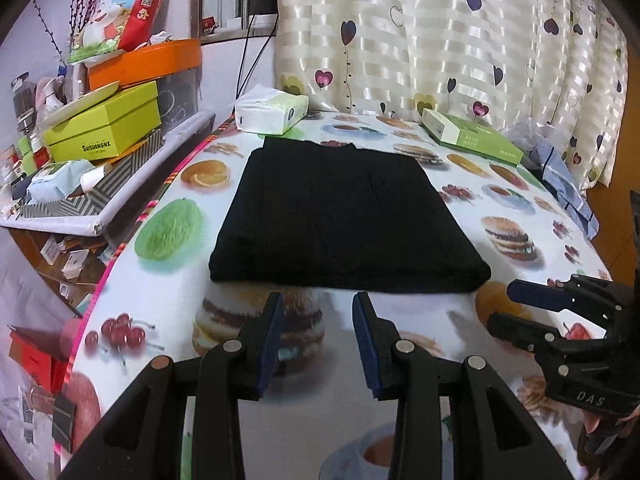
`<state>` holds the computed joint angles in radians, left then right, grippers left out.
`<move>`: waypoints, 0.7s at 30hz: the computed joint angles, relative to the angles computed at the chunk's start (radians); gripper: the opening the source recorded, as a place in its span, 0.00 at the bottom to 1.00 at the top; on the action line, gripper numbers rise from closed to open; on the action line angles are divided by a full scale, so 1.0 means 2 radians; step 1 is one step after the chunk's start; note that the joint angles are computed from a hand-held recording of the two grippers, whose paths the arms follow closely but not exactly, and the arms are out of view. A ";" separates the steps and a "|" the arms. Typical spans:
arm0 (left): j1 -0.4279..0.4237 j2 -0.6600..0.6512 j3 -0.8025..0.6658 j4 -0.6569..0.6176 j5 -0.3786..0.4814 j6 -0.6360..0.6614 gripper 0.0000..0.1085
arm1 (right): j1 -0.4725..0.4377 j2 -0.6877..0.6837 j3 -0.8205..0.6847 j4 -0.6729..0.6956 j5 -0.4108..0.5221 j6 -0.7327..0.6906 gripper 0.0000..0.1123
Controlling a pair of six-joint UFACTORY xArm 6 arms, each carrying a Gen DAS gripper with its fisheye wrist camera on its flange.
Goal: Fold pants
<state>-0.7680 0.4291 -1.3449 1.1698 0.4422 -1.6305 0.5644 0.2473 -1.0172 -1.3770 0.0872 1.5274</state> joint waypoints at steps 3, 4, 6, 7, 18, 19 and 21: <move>-0.004 0.005 -0.001 -0.003 0.006 -0.002 0.35 | 0.004 0.006 0.001 0.020 0.006 -0.021 0.39; -0.005 0.009 -0.002 -0.007 0.009 0.002 0.35 | 0.006 0.008 0.001 0.031 0.011 -0.032 0.39; -0.007 0.017 -0.008 -0.019 0.021 0.011 0.35 | 0.009 0.011 0.000 0.039 0.022 -0.043 0.39; -0.008 0.019 -0.009 -0.024 0.027 0.013 0.35 | 0.010 0.013 -0.001 0.053 0.025 -0.058 0.39; -0.006 0.035 -0.018 -0.079 0.026 0.062 0.36 | 0.013 0.024 -0.009 0.107 0.041 -0.100 0.45; -0.008 0.037 -0.021 -0.081 0.032 0.068 0.36 | 0.014 0.025 -0.009 0.106 0.042 -0.100 0.45; -0.009 0.038 -0.023 -0.082 0.035 0.072 0.36 | 0.014 0.025 -0.009 0.107 0.041 -0.100 0.45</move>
<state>-0.7867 0.5044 -1.3902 1.0061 0.5120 -1.4863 0.5918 0.2972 -1.0360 -1.1637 0.1692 1.3281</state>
